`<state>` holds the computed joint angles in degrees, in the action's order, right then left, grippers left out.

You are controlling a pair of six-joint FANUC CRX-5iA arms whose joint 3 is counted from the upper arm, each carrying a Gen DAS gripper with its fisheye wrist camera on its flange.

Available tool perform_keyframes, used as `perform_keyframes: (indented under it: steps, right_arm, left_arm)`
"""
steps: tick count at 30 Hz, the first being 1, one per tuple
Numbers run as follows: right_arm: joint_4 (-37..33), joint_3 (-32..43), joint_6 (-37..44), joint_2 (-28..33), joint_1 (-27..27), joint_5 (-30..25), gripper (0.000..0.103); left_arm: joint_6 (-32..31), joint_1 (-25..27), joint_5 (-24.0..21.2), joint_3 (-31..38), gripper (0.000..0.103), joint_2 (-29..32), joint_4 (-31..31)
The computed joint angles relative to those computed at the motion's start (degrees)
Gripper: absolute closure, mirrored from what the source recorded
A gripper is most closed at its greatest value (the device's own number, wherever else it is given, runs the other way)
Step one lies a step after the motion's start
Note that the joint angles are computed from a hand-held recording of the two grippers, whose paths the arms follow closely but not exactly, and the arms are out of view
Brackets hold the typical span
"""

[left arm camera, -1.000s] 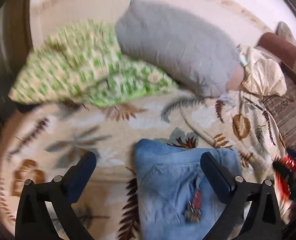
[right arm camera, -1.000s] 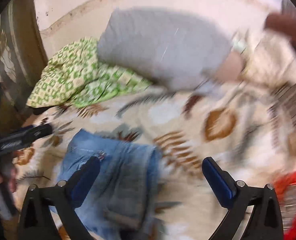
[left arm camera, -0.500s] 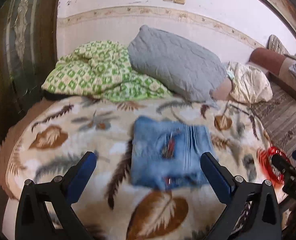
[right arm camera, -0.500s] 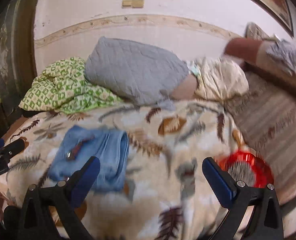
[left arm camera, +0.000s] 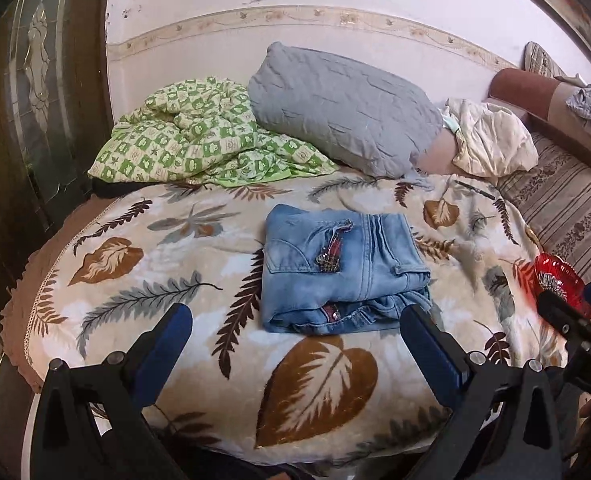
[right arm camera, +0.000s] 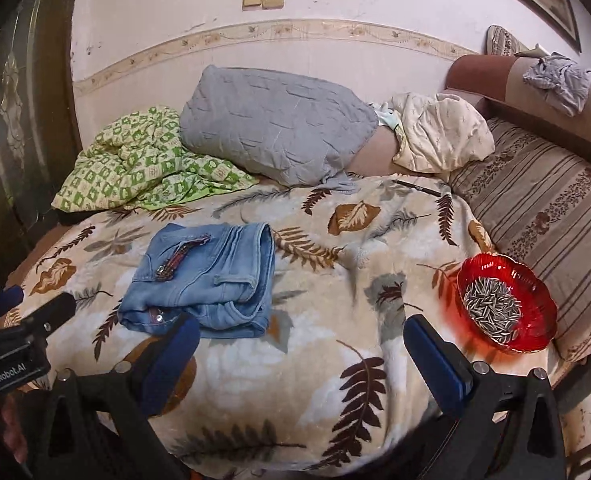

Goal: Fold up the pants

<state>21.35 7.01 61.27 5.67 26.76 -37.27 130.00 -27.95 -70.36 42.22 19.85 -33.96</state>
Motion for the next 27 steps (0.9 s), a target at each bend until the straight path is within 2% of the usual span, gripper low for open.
perform_keyframes:
  steps: [27]
  right_arm:
    - [-0.4,2.3,1.4,1.5,0.0,-1.4,0.0]
  left_arm:
    - [-2.0,0.5,-0.1,1.3,0.0,0.7,1.7]
